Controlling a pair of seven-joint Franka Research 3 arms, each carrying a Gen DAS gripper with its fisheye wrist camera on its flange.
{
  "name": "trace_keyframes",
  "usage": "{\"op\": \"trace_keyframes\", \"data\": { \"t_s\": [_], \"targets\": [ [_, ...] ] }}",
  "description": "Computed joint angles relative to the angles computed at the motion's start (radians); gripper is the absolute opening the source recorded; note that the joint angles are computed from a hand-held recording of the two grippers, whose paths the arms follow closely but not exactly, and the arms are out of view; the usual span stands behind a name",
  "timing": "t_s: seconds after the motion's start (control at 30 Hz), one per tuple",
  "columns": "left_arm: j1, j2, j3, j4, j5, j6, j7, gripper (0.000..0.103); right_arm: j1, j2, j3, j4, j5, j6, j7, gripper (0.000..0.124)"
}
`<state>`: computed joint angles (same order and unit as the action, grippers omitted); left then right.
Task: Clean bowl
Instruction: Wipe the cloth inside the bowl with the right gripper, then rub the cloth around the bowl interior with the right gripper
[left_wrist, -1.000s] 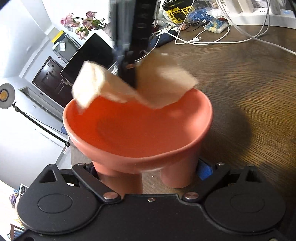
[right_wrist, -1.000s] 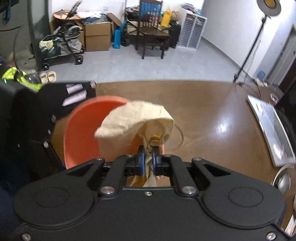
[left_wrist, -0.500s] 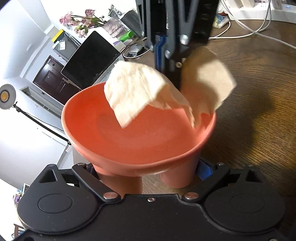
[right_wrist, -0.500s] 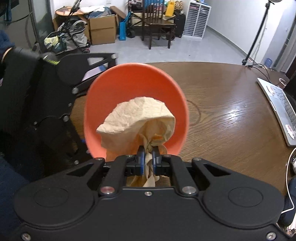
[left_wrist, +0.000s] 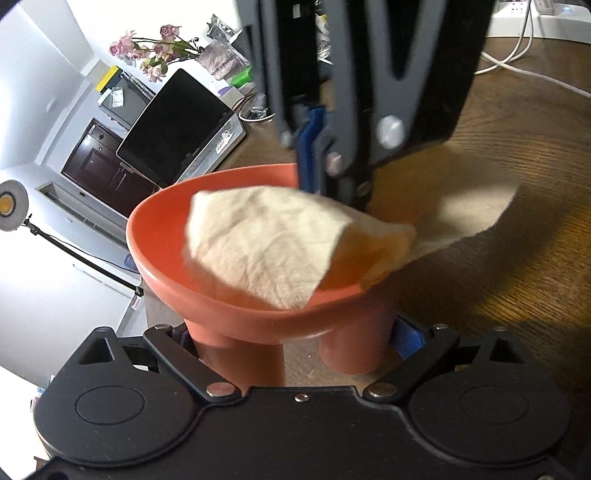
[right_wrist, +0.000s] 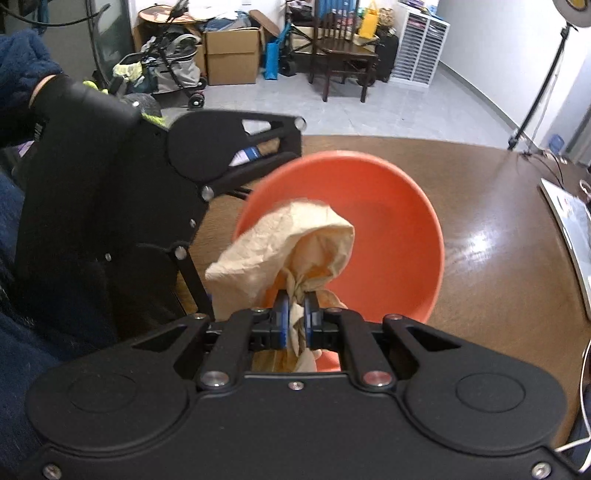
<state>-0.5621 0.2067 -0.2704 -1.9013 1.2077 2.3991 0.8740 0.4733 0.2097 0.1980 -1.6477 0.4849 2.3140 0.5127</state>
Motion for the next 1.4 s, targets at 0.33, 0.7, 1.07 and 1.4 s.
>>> {"op": "trace_keyframes", "data": {
  "t_s": [0.33,0.7,1.07,1.4],
  "targets": [
    [0.008,-0.006,0.005,-0.018,0.023,0.035,-0.009,0.095,0.018,0.011,0.012,0.046,0.014,0.026,-0.004,0.009],
    [0.033,-0.037,0.002,-0.072,0.048,0.095,-0.050,0.094,0.064,0.082,0.003,0.162,-0.117,0.030,0.118,0.010],
    [0.056,-0.065,-0.005,-0.116,0.064,0.132,-0.073,0.094,0.067,0.118,-0.015,0.203,-0.187,0.085,0.195,0.010],
    [0.075,-0.062,0.004,-0.082,0.019,0.169,-0.012,0.093,0.046,0.057,-0.029,0.095,-0.242,0.103,0.272,0.010]
  ]
}}
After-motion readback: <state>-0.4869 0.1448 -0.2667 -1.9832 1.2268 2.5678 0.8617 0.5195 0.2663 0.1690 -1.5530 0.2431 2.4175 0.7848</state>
